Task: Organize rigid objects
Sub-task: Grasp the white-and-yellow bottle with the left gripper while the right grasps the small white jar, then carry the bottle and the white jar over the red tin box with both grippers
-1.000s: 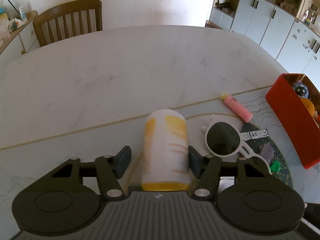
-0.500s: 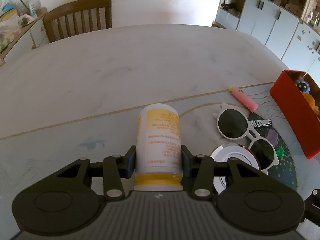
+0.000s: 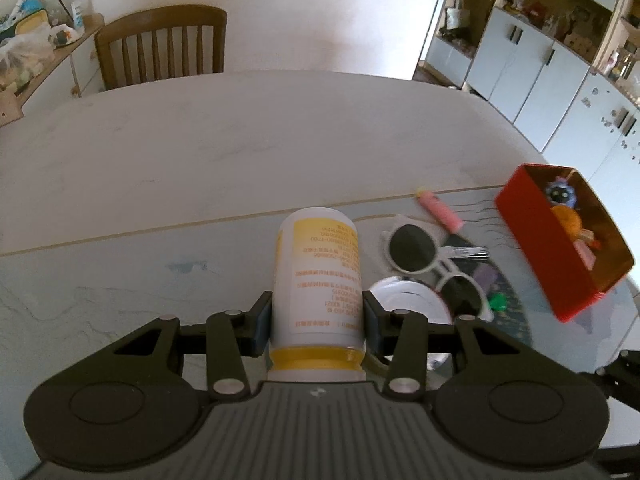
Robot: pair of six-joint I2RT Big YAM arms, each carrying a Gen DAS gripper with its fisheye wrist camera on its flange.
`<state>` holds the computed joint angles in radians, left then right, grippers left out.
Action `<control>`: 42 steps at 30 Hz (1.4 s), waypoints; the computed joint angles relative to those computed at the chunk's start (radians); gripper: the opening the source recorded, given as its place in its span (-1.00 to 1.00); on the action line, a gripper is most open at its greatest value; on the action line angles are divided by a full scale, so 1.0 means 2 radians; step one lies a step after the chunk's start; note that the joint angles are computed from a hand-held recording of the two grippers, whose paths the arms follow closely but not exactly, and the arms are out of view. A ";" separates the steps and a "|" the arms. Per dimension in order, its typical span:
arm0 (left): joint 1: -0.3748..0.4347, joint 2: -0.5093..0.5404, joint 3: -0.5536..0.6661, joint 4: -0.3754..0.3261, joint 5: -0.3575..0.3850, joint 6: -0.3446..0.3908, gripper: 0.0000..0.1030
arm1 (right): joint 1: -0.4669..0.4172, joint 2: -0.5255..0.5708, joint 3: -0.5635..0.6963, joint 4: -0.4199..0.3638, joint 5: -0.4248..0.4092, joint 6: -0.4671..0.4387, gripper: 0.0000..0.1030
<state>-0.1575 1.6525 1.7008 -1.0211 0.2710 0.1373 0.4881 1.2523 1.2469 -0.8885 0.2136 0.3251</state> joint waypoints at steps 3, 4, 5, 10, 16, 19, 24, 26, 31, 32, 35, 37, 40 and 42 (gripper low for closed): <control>-0.004 -0.014 -0.006 -0.005 0.004 -0.002 -0.14 | -0.003 -0.015 -0.003 -0.003 0.002 0.003 -0.28; -0.006 -0.018 -0.008 -0.006 0.004 -0.004 -0.14 | -0.005 -0.020 -0.004 -0.003 0.001 0.002 -0.28; -0.008 -0.022 -0.009 -0.008 0.005 -0.006 -0.14 | -0.008 -0.025 -0.005 -0.004 -0.002 0.000 -0.28; -0.023 -0.040 -0.014 -0.014 0.003 -0.013 -0.14 | -0.027 -0.052 -0.014 -0.002 -0.009 -0.014 -0.28; -0.052 -0.049 -0.009 -0.021 -0.004 -0.028 -0.14 | -0.066 -0.076 -0.022 -0.001 -0.028 -0.034 -0.28; -0.070 -0.049 -0.007 -0.021 -0.014 -0.035 -0.14 | -0.093 -0.088 -0.025 -0.001 -0.040 -0.052 -0.28; -0.103 -0.044 0.002 -0.023 -0.021 -0.050 -0.14 | -0.140 -0.102 -0.031 -0.001 -0.061 -0.079 -0.28; -0.118 -0.040 0.009 -0.024 -0.025 -0.056 -0.14 | -0.161 -0.105 -0.032 -0.001 -0.073 -0.090 -0.28; -0.156 -0.024 0.029 -0.025 -0.037 -0.064 -0.14 | -0.208 -0.106 -0.036 0.000 -0.100 -0.118 -0.28; -0.163 -0.021 0.032 -0.025 -0.040 -0.065 -0.14 | -0.217 -0.104 -0.035 0.000 -0.105 -0.123 -0.28; -0.182 -0.009 0.044 -0.027 -0.049 -0.068 -0.14 | -0.242 -0.101 -0.036 0.002 -0.120 -0.143 -0.28; -0.193 0.000 0.054 -0.030 -0.054 -0.071 -0.14 | -0.259 -0.097 -0.036 0.005 -0.130 -0.155 -0.28; -0.209 0.014 0.070 -0.033 -0.062 -0.078 -0.14 | -0.279 -0.088 -0.034 0.010 -0.139 -0.171 -0.28; -0.219 0.024 0.081 -0.036 -0.068 -0.079 -0.14 | -0.292 -0.081 -0.034 0.013 -0.143 -0.179 -0.28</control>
